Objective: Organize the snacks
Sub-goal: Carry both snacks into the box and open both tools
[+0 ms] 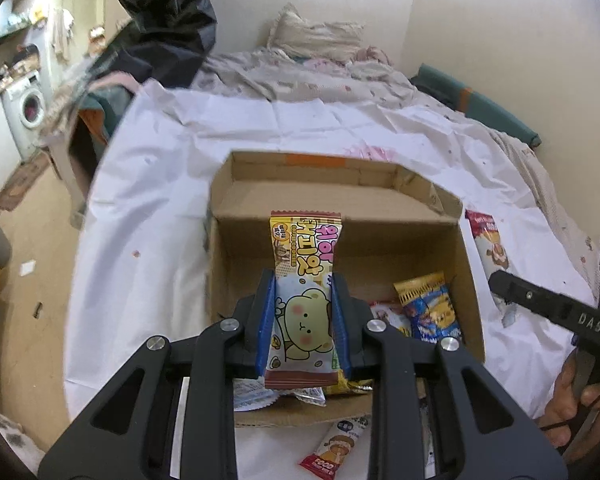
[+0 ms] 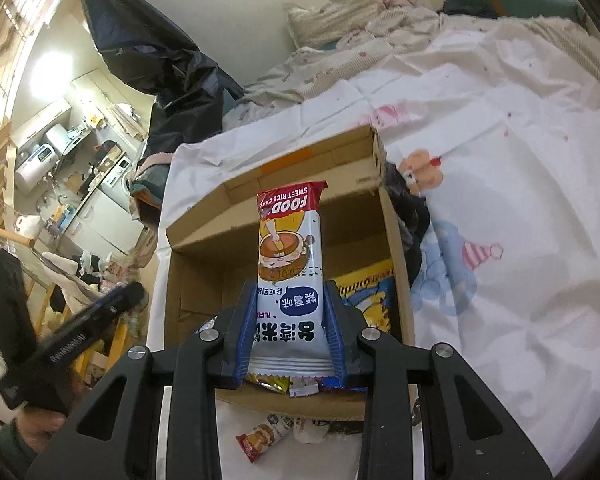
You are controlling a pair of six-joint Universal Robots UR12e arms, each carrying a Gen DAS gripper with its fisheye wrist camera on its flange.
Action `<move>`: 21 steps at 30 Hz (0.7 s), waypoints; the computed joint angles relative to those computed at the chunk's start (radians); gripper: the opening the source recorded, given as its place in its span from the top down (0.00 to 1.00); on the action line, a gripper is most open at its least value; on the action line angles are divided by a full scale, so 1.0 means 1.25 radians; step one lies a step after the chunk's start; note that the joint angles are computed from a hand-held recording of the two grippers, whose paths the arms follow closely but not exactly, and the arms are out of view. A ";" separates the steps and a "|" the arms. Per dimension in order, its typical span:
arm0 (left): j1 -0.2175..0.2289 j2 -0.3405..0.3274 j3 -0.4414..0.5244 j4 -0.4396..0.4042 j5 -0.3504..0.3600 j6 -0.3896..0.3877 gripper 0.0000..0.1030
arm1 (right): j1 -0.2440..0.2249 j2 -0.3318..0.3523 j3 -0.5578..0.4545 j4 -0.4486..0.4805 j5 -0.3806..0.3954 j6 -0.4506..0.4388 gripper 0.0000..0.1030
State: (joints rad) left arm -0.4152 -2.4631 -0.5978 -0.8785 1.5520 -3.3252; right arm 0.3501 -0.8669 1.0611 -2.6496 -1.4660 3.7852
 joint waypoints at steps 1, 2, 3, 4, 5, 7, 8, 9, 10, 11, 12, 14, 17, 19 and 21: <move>0.002 -0.003 0.002 -0.011 -0.008 -0.005 0.78 | 0.000 0.001 -0.001 0.002 0.003 0.000 0.68; 0.003 -0.008 0.008 -0.025 -0.012 -0.012 0.78 | 0.000 0.003 -0.001 0.004 0.009 0.003 0.68; 0.003 -0.012 0.015 -0.041 -0.021 -0.018 0.78 | -0.001 0.005 -0.003 0.007 0.016 0.007 0.68; 0.005 -0.016 0.019 -0.048 -0.035 -0.019 0.78 | -0.001 0.008 -0.005 0.015 0.024 0.013 0.68; 0.005 -0.019 0.021 -0.051 -0.041 -0.017 0.78 | -0.002 0.012 -0.010 0.021 0.032 0.020 0.67; 0.003 -0.026 0.032 -0.073 -0.042 -0.010 0.78 | -0.002 0.024 -0.028 0.054 0.051 0.025 0.67; 0.002 -0.032 0.041 -0.086 -0.047 -0.012 0.78 | -0.001 0.028 -0.035 0.068 0.053 0.023 0.67; 0.002 -0.036 0.047 -0.093 -0.055 -0.014 0.78 | 0.001 0.034 -0.046 0.087 0.058 0.021 0.67; 0.001 -0.040 0.053 -0.097 -0.058 -0.013 0.78 | 0.001 0.038 -0.052 0.099 0.064 0.019 0.67; -0.001 -0.042 0.056 -0.098 -0.056 -0.009 0.78 | 0.002 0.042 -0.058 0.112 0.071 0.016 0.67; -0.003 -0.045 0.061 -0.098 -0.050 -0.003 0.78 | 0.003 0.045 -0.062 0.122 0.073 0.014 0.67; -0.006 -0.049 0.066 -0.096 -0.038 0.012 0.78 | 0.005 0.052 -0.075 0.153 0.080 0.002 0.67; -0.009 -0.059 0.084 -0.106 -0.043 0.022 0.78 | 0.006 0.057 -0.086 0.189 0.085 -0.003 0.67; -0.010 -0.063 0.090 -0.104 -0.045 0.023 0.78 | 0.006 0.059 -0.092 0.208 0.083 -0.002 0.67; -0.011 -0.068 0.100 -0.113 -0.041 0.024 0.78 | 0.005 0.059 -0.091 0.215 0.082 0.002 0.67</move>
State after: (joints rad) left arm -0.4294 -2.5484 -0.4729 -1.0198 1.5004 -3.2948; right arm 0.3559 -0.7935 0.9479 -2.3813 -1.3636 3.7881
